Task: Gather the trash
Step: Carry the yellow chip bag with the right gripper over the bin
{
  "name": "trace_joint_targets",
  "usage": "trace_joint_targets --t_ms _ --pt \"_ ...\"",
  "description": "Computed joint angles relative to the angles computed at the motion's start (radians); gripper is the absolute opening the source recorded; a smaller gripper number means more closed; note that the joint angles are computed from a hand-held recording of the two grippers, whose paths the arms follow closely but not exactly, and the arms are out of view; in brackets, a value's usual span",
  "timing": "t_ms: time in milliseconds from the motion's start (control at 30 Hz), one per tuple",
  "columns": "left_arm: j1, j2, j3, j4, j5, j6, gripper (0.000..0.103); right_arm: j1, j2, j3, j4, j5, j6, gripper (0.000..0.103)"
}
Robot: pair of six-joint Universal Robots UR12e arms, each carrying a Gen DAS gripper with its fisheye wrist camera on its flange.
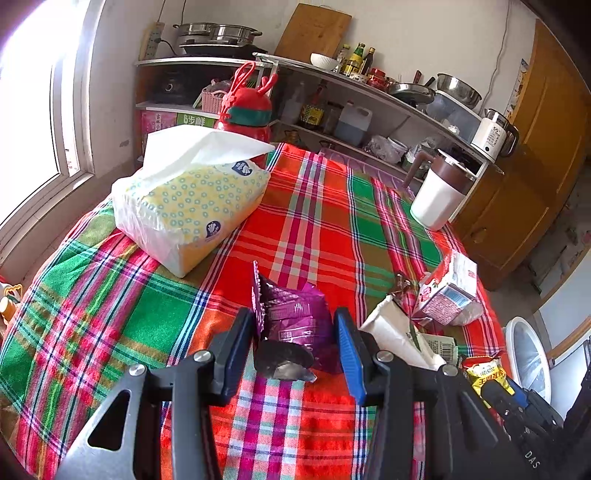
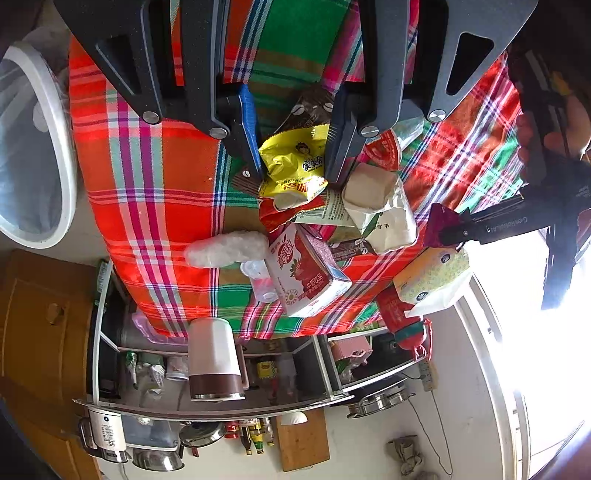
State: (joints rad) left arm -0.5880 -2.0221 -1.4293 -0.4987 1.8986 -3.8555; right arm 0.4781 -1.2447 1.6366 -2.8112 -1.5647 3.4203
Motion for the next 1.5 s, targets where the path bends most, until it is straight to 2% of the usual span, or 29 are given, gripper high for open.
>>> trace_joint_targets --t_ms 333,900,1100,1500 --pt "-0.033 0.001 0.025 0.052 0.013 0.058 0.047 -0.012 -0.032 0.035 -0.053 -0.015 0.029 0.034" --pt "-0.093 -0.081 0.179 0.063 -0.092 0.207 0.047 -0.059 -0.122 0.132 -0.121 -0.076 0.081 0.034" --pt "-0.117 -0.129 0.261 0.039 -0.135 0.260 0.047 -0.083 -0.161 0.173 -0.137 -0.114 0.094 0.034" --pt "-0.164 -0.259 0.484 -0.078 -0.204 0.357 0.047 -0.150 -0.225 0.237 -0.108 -0.184 0.135 0.034"
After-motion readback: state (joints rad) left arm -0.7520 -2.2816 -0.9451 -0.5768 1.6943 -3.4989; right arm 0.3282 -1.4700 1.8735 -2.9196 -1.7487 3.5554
